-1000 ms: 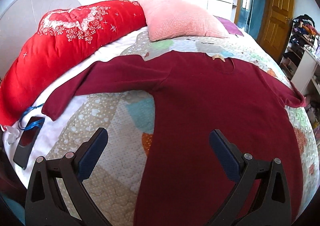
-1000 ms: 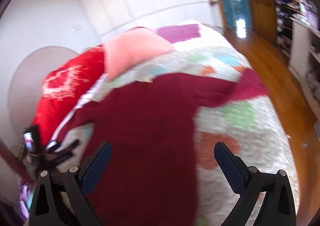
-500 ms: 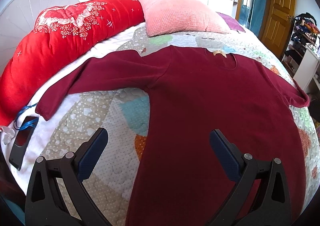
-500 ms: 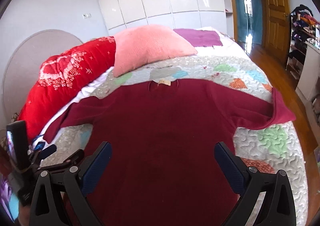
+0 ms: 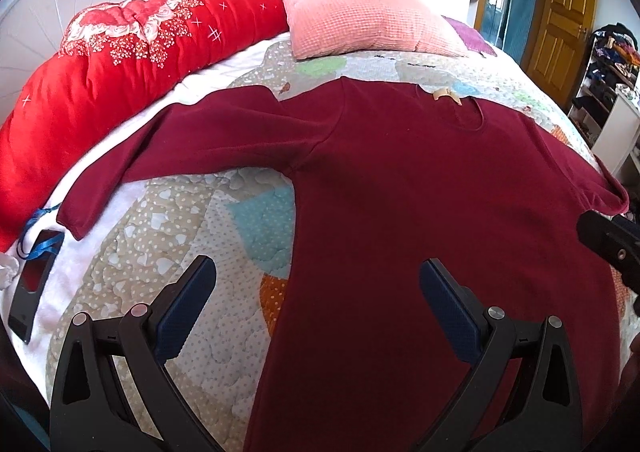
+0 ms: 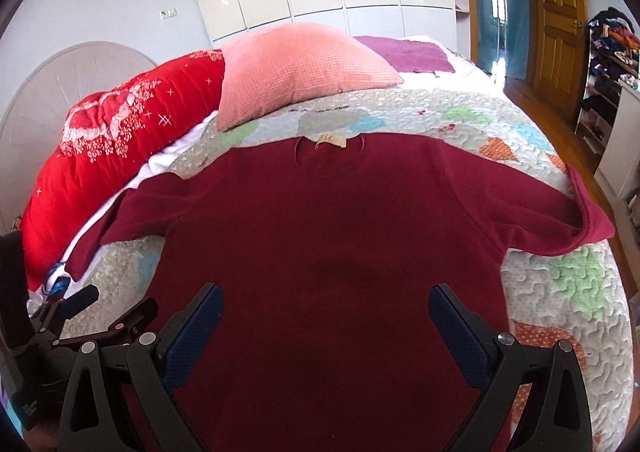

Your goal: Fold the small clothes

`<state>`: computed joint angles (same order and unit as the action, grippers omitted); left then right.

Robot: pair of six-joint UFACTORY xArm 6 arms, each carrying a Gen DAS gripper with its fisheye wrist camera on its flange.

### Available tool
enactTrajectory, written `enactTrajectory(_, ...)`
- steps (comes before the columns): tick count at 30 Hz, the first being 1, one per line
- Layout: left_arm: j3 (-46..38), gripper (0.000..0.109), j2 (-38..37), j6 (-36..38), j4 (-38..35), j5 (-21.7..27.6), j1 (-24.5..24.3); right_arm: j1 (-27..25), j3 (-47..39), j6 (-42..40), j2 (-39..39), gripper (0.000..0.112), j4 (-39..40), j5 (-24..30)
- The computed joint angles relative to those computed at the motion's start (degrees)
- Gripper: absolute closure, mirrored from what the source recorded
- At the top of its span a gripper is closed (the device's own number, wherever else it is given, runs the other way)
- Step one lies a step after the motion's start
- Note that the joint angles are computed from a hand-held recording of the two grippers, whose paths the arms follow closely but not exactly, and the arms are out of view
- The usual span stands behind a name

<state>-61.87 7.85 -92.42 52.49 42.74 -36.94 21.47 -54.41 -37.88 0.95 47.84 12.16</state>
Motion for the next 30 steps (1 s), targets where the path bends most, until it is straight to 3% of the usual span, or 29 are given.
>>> enactTrajectory(17, 2.46, 0.006, -0.04, -1.21, 0.23, -3.73, 3.70, 2.94, -3.95, 3.54, 6.29, 0.010, -3.97, -0.01)
enactTrajectory(30, 5.20, 0.006, -2.08, -2.02, 0.33, -3.48, 5.75, 4.61, -6.15, 3.68, 8.46, 0.010, -5.28, 1.14)
